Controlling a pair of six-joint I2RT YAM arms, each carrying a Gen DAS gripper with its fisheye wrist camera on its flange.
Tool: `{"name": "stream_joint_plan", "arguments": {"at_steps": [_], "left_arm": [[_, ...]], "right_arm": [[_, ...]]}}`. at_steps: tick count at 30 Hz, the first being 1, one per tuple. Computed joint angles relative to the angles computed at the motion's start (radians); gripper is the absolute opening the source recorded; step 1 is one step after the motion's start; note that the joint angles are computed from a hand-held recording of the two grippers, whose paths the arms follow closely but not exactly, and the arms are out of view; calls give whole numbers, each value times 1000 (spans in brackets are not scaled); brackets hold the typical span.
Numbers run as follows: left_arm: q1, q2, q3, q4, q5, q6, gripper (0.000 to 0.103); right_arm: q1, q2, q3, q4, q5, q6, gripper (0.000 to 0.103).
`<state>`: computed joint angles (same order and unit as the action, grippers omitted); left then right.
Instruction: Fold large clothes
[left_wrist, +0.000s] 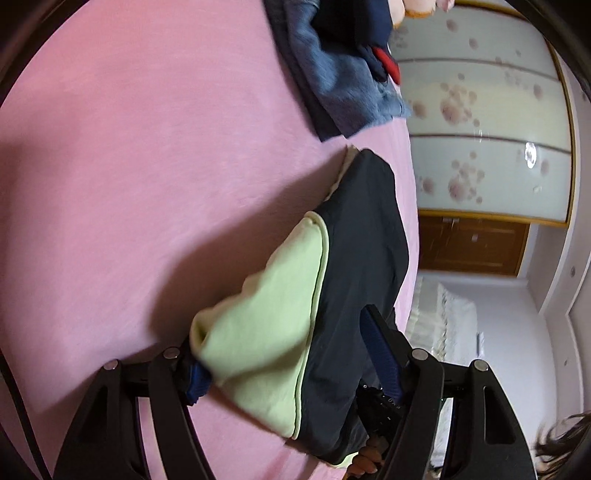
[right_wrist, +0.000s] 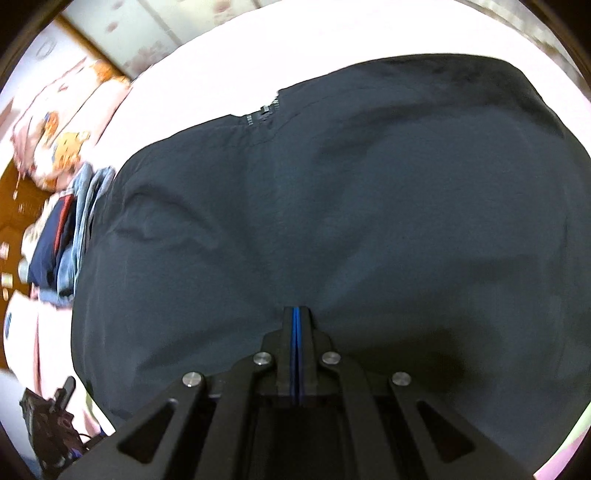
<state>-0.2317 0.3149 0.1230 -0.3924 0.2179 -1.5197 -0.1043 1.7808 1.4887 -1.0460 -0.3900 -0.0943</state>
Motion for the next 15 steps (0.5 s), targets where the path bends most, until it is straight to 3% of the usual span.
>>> {"name": "stream_joint_plan", "arguments": {"at_steps": [1,4,7,11,15], "left_arm": [[17,39,7,20,22,18,62],[85,157,55,-2,97,111,31],[111,163,79,-30,125,163,24],[29,141,146,-107,33,194,16],[-14,105,193,-94,3,204,14]], "right_arm": [[4,-8,-8,8,7,18,0],[14,-21,-19,19,29,68,0],[21,-21,-14,17,43,131,0],[31,-44,-42,44,73,157,0],[45,-70,-75,80,97,179,0]]}}
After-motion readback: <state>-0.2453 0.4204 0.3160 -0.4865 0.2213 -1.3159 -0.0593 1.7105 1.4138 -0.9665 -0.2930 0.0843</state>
